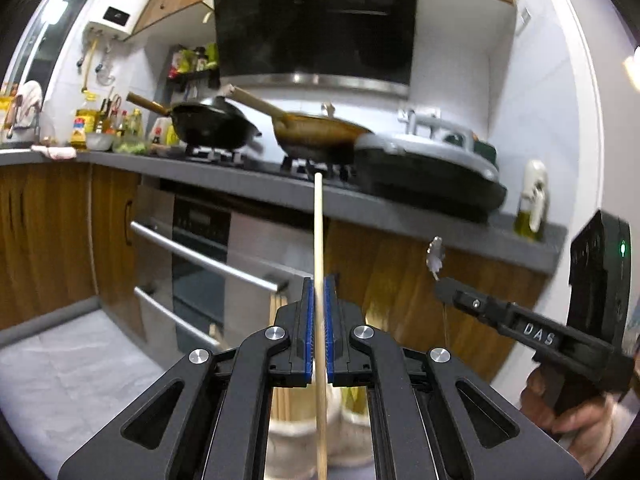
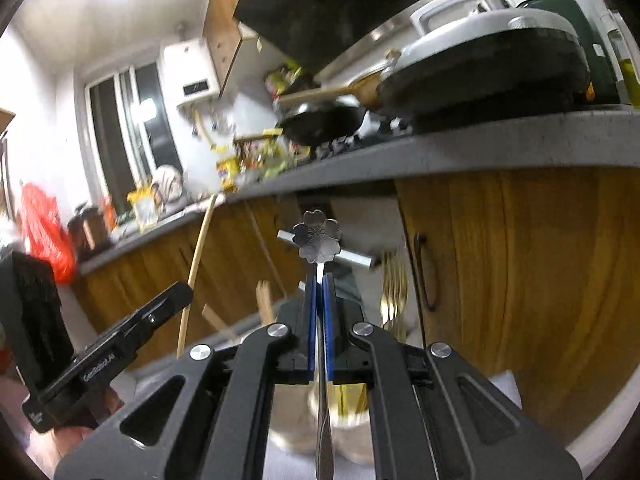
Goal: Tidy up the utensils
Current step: 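Lift the chopstick with the left tool while the right tool lifts the spoon toward the holder, then drop the chopstick in the larger cup while the right tool drops the spoon in the smaller cup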
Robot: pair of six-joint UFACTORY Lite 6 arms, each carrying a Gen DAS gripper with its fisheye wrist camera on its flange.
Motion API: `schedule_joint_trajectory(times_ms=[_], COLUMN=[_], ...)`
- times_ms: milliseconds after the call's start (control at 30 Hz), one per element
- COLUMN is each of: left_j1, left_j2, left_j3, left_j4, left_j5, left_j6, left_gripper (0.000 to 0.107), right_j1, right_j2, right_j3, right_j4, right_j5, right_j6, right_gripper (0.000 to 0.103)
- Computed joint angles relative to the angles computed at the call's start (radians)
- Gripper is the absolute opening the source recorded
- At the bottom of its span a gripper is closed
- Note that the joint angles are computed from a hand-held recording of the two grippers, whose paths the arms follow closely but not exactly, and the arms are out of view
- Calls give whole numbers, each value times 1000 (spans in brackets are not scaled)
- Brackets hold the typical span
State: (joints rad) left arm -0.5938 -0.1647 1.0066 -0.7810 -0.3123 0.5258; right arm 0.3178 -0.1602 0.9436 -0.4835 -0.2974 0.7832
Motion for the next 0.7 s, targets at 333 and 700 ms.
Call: schedule_joint_trajectory(times_ms=[333,700], left_j1=[71,49], left_j2=[259,256], left_j3=[142,43], left_j4=[248,278], left_j5=[-121,-197], left_j6=[-261,-222], left_gripper=[5,5], right_j1=[48,62], right_j2=[195,298], right_j3=[62,58], right_j4=[503,543], right_j5=[-188,-280], right_j6=[-503,-555], right_gripper=[3,3])
